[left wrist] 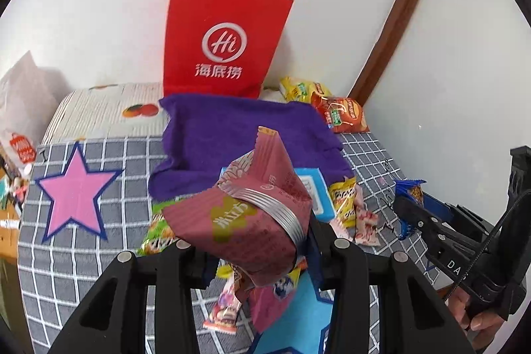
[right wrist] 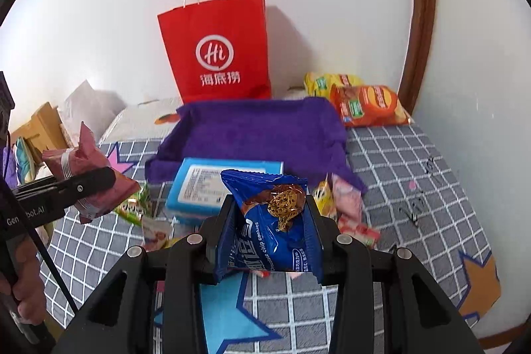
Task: Organize snacks
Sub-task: 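Carry the blue packet with the right tool while the left tool carries the pink packet to the purple cloth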
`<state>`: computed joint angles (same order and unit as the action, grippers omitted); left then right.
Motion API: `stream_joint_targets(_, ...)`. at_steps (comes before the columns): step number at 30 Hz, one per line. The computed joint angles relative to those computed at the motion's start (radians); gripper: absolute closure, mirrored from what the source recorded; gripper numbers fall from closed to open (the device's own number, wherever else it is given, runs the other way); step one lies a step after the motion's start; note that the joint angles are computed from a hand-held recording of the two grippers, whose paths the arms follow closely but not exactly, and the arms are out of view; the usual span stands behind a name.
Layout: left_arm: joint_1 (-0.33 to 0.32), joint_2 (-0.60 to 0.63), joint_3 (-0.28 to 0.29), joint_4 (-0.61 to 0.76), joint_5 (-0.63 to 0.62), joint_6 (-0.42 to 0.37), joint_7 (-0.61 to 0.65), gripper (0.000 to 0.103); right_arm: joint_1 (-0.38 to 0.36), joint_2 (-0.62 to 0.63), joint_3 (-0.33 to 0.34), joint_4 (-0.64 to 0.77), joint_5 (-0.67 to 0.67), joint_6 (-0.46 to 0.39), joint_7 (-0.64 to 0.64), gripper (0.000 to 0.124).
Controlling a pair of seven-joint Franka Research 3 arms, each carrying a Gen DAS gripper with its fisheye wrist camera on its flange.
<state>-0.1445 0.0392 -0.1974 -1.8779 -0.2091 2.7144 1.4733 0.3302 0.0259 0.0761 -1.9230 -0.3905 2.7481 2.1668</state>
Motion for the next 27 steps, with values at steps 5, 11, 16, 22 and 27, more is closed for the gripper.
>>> stream_joint_targets(5, 0.003, 0.066, -0.001, 0.096, 0.063, -0.024, -0.023, 0.063, 0.003, 0.056, -0.012, 0.084, 0.033, -0.013, -0.052, 0.085)
stream_joint_targets(11, 0.019, 0.160, -0.007, 0.222, 0.124, -0.064, -0.048, 0.063, 0.020, 0.152, -0.040, 0.219, 0.078, -0.049, -0.123, 0.085)
stream_joint_targets(16, 0.030, 0.256, -0.006, 0.345, 0.175, -0.107, -0.072, 0.063, 0.038, 0.272, -0.072, 0.385, 0.124, -0.099, -0.187, 0.085)
stream_joint_targets(22, 0.034, 0.391, 0.000, 0.528, 0.226, -0.186, -0.094, 0.063, 0.049, 0.420, -0.100, 0.594, 0.192, -0.161, -0.257, 0.085)
stream_joint_targets(27, 0.025, 0.529, 0.006, 0.738, 0.258, -0.256, -0.101, 0.063, 0.040, 0.587, -0.103, 0.858, 0.278, -0.257, -0.336, 0.085)
